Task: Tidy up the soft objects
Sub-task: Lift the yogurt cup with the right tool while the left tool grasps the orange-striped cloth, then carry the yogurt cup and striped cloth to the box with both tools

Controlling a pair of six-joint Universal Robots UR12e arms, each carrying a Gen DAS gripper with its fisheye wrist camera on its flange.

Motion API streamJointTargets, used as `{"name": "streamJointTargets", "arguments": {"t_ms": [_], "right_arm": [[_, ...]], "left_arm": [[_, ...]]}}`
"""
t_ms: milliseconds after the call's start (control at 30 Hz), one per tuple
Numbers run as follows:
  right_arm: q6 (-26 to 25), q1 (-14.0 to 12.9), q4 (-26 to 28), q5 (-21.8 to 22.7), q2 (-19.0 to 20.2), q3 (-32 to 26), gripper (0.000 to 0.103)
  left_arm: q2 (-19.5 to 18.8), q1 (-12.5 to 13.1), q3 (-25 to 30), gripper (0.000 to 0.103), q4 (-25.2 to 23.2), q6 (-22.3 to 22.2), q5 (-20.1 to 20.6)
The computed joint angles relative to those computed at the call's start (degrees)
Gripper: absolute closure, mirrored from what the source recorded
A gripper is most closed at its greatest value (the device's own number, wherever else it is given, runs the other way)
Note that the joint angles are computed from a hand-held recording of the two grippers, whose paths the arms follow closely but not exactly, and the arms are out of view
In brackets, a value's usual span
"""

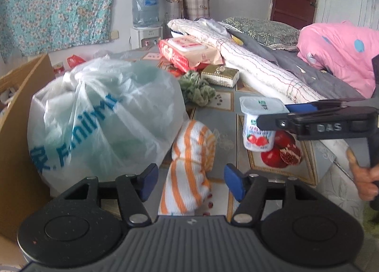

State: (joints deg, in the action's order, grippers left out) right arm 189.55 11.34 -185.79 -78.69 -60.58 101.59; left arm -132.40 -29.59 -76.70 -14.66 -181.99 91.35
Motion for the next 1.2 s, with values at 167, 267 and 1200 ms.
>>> {"name": "streamJointTargets", "arguments": {"t_ms": [167,267,1200], "right_arm": [[0.18,-0.5,-0.8,1.87,-0.04,-0.56,0.022],[-1.79,-0.51,3.43,2.27,0.07,-2.6,0.02],[-14.62,0.46,30.51,3.1,0.2,-11.33,0.032]], "left_arm": [[-1.88,-0.4,3.35,0.041,-2.95,1.61,0.85],[-2.73,-0.56,4.64,0.042,-4.07,2.86,0.98],[-4.16,-0.48,5.77,0.061,-3.4,1.66,1.55]]}}
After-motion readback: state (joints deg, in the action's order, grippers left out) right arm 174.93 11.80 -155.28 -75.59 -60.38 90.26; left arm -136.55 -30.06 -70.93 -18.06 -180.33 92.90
